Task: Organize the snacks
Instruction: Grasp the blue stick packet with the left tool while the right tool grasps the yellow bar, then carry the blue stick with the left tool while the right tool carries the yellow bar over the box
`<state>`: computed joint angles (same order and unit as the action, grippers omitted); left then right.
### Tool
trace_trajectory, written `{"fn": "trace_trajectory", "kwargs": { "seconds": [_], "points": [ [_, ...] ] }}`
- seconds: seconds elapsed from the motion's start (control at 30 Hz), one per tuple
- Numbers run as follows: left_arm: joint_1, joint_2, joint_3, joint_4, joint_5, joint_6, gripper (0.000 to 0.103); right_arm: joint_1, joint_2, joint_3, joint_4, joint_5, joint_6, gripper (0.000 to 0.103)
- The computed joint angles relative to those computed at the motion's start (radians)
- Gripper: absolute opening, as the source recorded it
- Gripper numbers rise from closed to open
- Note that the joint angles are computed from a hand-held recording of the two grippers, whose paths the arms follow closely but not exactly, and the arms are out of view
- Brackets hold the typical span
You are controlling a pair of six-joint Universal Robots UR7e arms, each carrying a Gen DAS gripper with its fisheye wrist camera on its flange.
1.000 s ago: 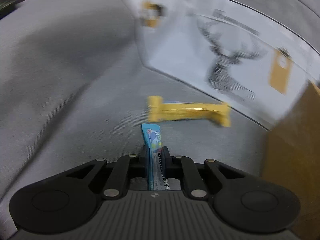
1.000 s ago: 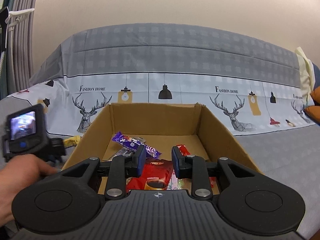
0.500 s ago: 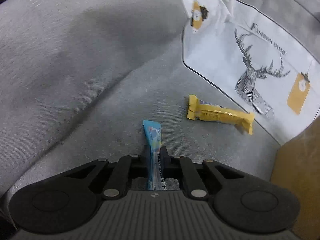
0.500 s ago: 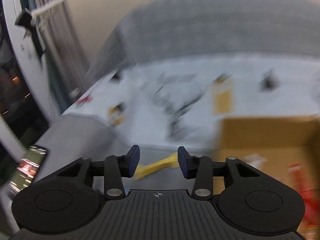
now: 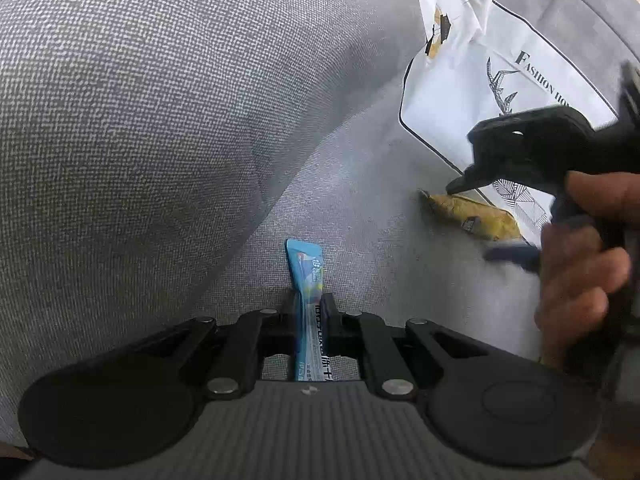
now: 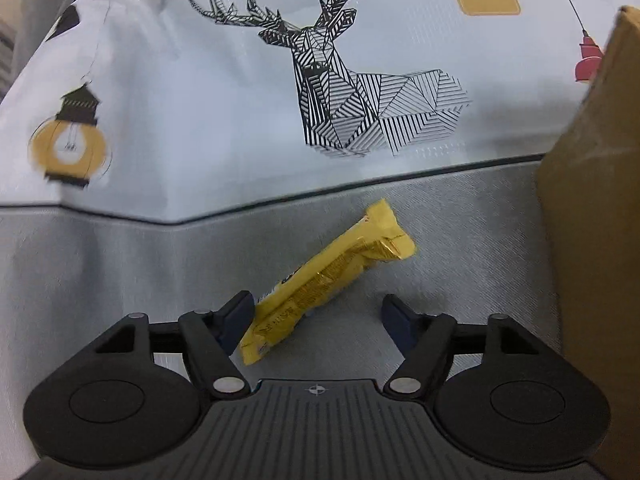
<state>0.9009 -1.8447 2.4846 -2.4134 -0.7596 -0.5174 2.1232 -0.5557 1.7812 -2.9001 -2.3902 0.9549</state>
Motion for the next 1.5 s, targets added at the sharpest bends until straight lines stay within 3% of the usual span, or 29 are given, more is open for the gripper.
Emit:
{"fn": "trace_trajectory", "kwargs": {
  "seconds": [0.03, 0.1, 0.17, 0.27, 0.43, 0.57, 0.67, 0.87, 1.03, 1.23, 1.3, 1.43, 1.5],
  "points": [
    [0.005, -0.002, -0.001, -0.003, -0.005, 0.012, 0.011, 0.004, 0.011, -0.012, 0.004, -0.010, -0.024, 0.067],
    [0.009, -0.013, -0.001, -0.001, -0.015, 0.028, 0.013, 0.013, 0.027, -0.025, -0.011, -0.022, -0.085, 0.043],
    [0.008, -0.021, 0.001, 0.004, -0.014, 0.044, 0.013, 0.020, 0.035, -0.018, -0.064, -0.003, -0.162, 0.029],
    [0.016, -0.011, 0.000, -0.018, -0.015, 0.078, 0.013, 0.045, 0.028, -0.003, -0.071, -0.030, -0.216, 0.026],
    [0.059, 0.029, -0.022, -0.083, -0.046, 0.145, 0.011, 0.116, -0.041, 0.104, -0.147, -0.051, -0.222, 0.026],
    [0.071, 0.002, -0.022, -0.080, -0.071, 0.186, 0.011, 0.230, -0.118, 0.202, -0.144, -0.085, -0.204, 0.026],
    [0.079, -0.028, -0.004, -0.101, -0.101, 0.244, 0.011, 0.323, -0.171, 0.275, -0.111, -0.097, -0.133, 0.026],
    [0.087, -0.159, 0.037, -0.113, -0.233, 0.376, 0.011, 0.498, -0.202, 0.358, -0.043, -0.163, 0.004, 0.026],
    [-0.030, -0.328, 0.100, -0.023, -0.201, 0.419, 0.011, 0.620, -0.224, 0.407, -0.013, -0.223, 0.059, 0.026],
    [-0.192, -0.526, 0.161, 0.175, -0.141, 0.361, 0.011, 0.719, -0.273, 0.495, 0.006, -0.324, 0.115, 0.026],
    [-0.239, -0.584, 0.173, 0.248, -0.117, 0.334, 0.011, 0.743, -0.283, 0.531, 0.022, -0.352, 0.202, 0.026],
    [-0.266, -0.622, 0.188, 0.286, -0.109, 0.342, 0.011, 0.787, -0.263, 0.591, 0.054, -0.365, 0.436, 0.026],
    [-0.270, -0.639, 0.195, 0.286, -0.118, 0.357, 0.011, 0.802, -0.256, 0.589, 0.059, -0.380, 0.461, 0.026]
  ]
}}
